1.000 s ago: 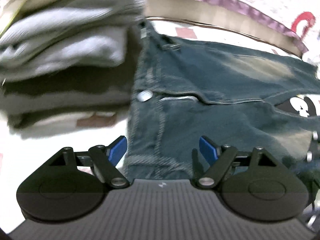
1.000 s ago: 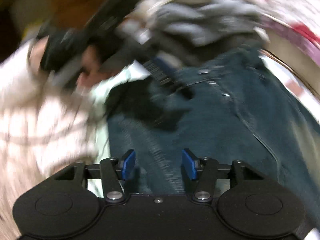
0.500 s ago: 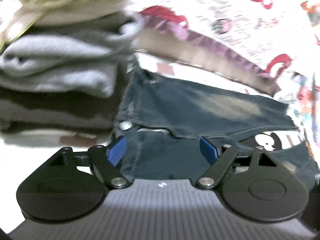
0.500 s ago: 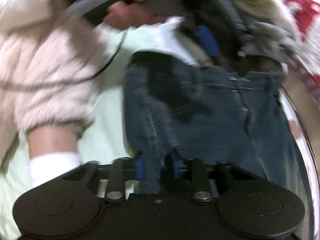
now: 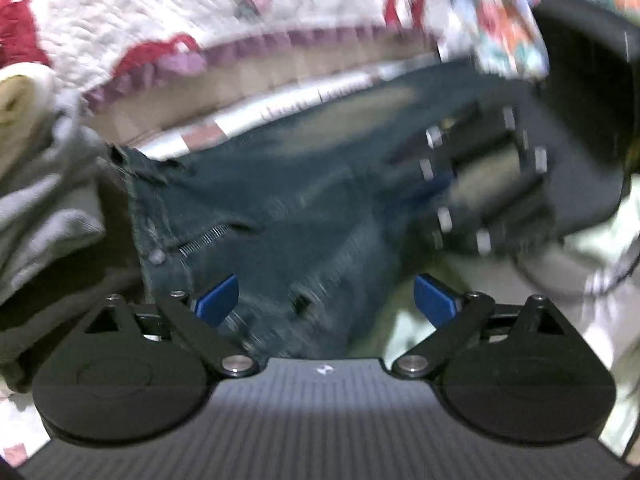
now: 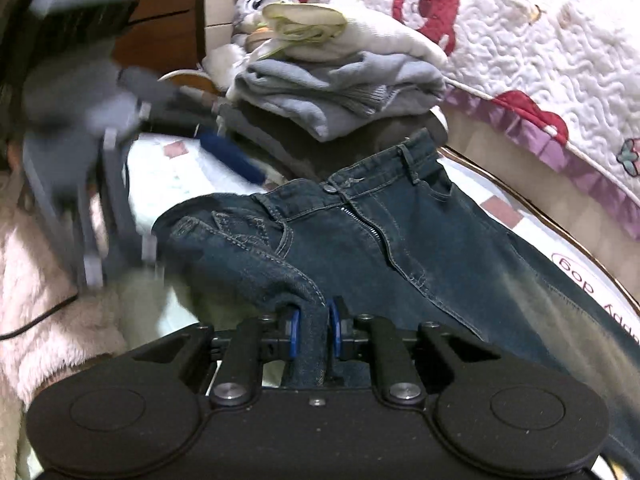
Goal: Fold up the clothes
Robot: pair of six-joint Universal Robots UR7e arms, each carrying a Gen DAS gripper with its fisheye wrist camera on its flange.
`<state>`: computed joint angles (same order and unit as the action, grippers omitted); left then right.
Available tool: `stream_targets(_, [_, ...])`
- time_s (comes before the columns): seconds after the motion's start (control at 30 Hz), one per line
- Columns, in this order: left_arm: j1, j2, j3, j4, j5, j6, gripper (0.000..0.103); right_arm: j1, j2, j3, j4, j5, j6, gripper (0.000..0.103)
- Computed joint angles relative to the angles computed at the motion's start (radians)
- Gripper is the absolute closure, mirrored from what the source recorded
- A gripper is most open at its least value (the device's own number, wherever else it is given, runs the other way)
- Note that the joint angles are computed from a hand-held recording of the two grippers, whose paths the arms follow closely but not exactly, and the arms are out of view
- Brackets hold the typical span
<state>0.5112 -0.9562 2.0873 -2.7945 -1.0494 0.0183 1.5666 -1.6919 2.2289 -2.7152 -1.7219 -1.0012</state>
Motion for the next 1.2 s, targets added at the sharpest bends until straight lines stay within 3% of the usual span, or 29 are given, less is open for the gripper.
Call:
stream_targets(0.17, [-0.033, 0.076, -0.011, 0.005, 0.126, 0.004, 0.012, -0.014, -0.001, 0.003, -0.013, 0.022, 0.032, 0.087])
stream_targets(0.27, [-0.035, 0.122, -0.029, -0.067, 0.203, 0.039, 0.063, -0.023, -0.004, 0.007, -0.026, 0.04, 0.044, 0.087])
stream_targets(0.33, [-0.016, 0.129, -0.062, -0.103, 0.202, -0.008, 0.065, -0.031, -0.011, 0.014, -0.047, 0.056, 0.051, 0.082])
stream_targets(0.4, [0.001, 0.139, -0.099, -0.13, 0.203, -0.062, 0.074, -0.033, -0.016, 0.024, -0.101, 0.05, 0.055, 0.069])
stream_targets(0.47, [0.008, 0.166, -0.138, -0.162, 0.231, -0.052, 0.075, -0.029, -0.015, 0.034, -0.161, 0.02, 0.047, 0.059])
stream_targets(0.63, [0.025, 0.23, -0.22, -0.205, 0.262, -0.053, 0.076, -0.016, -0.014, 0.039, -0.248, -0.129, -0.012, 0.058])
stream_targets(0.77, [0.035, 0.202, -0.199, -0.181, 0.231, -0.216, 0.076, -0.055, -0.051, 0.079, -0.327, -0.258, -0.056, 0.064])
stream_targets(0.9, [0.034, 0.179, -0.169, -0.189, 0.232, -0.246, 0.076, -0.16, -0.13, 0.147, -0.486, -0.36, -0.026, 0.075])
stream_targets(0.97, [0.032, 0.173, -0.163, -0.172, 0.235, -0.269, 0.076, -0.252, -0.19, 0.168, -0.548, -0.389, 0.022, 0.072])
stream_targets(1.0, [0.031, 0.173, -0.16, -0.168, 0.238, -0.278, 0.076, -0.294, -0.214, 0.173, -0.579, -0.394, 0.044, 0.064])
stream_targets(1.1, [0.025, 0.184, -0.159, -0.169, 0.262, -0.26, 0.075, -0.468, -0.322, 0.161, -0.561, -0.337, 0.191, 0.05])
stream_targets(1.2, [0.018, 0.196, -0.157, -0.179, 0.28, -0.236, 0.075, -0.606, -0.42, 0.142, -0.48, -0.242, 0.375, 0.045])
